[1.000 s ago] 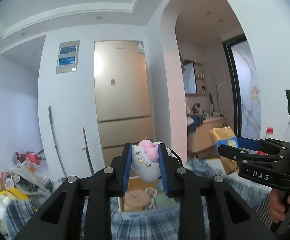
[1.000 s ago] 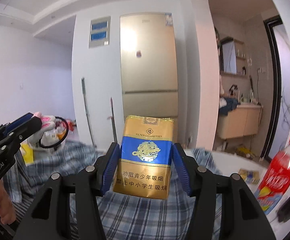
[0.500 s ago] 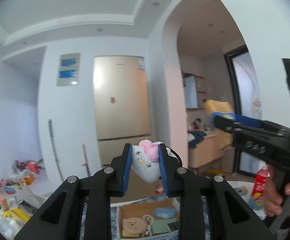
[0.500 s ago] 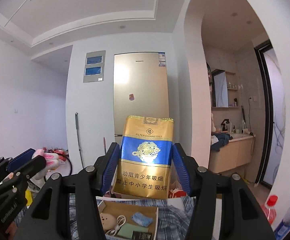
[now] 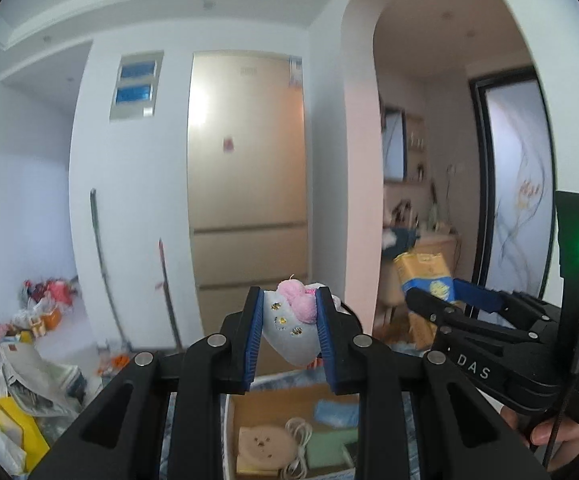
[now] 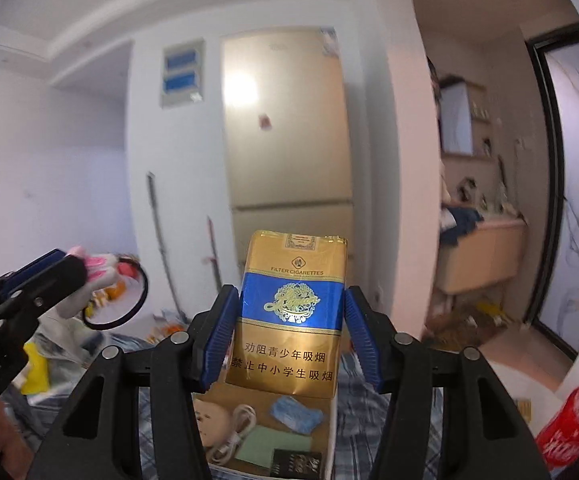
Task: Organize soft objects
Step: 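Carry the bunny plush with the left tool while the right tool carries the pack over the box, then open both tools to drop the bunny plush and cigarette pack into the box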
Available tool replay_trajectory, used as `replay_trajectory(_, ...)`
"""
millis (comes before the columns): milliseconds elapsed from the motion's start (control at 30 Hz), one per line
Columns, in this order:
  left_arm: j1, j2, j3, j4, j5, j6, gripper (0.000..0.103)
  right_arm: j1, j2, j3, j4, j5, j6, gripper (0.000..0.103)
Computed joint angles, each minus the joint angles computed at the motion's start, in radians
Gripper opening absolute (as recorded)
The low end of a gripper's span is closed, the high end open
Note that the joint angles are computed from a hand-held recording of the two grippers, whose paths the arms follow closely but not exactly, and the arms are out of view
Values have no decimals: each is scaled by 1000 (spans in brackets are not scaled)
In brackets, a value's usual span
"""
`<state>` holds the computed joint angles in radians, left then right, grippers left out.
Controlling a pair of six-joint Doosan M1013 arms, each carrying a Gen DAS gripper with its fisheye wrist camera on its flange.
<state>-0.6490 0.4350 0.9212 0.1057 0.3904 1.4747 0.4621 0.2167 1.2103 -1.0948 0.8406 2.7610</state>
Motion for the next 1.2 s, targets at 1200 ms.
replay_trajectory(1200,57,380,-483,-102,665,19,33,-130,183,-90,638,181,-487,56)
